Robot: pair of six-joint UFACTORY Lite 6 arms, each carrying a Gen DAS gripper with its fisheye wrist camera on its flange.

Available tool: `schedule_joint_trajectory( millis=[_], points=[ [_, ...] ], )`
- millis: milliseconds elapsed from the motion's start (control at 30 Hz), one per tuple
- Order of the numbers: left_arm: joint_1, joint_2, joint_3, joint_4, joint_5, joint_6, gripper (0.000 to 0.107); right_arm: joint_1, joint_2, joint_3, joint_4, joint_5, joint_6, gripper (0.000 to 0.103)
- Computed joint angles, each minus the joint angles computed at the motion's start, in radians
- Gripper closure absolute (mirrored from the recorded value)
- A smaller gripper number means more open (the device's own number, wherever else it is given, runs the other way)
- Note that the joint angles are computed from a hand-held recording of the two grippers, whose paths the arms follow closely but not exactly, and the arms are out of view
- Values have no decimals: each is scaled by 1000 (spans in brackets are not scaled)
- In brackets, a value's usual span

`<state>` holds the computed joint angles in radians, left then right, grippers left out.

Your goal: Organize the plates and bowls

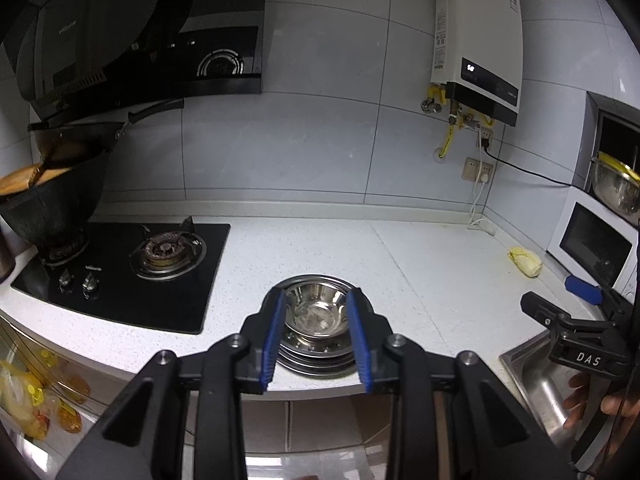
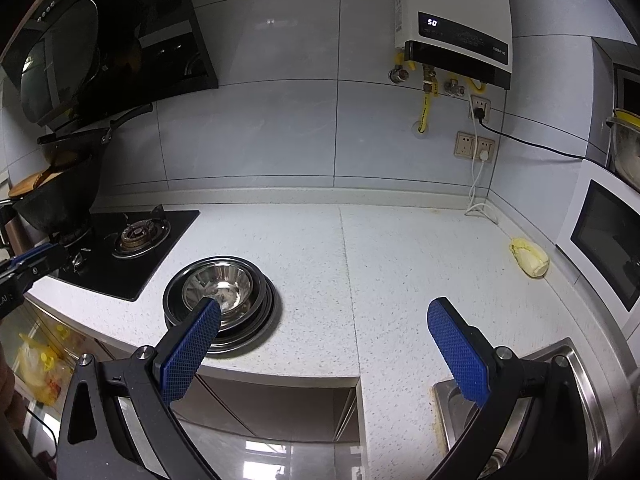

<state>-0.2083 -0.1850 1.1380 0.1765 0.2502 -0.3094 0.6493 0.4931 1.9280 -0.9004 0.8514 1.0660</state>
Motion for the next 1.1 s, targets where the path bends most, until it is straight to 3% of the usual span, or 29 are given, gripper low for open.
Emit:
schedule_joint_trajectory(
  millis=[433, 1100],
  points=[
    [-25, 3, -1, 135, 10, -128, 77, -9, 22, 31, 25, -5, -97, 2],
    [-16, -12, -13, 136, 19, -131, 77, -13, 50, 60, 90, -26, -155, 2]
  ],
)
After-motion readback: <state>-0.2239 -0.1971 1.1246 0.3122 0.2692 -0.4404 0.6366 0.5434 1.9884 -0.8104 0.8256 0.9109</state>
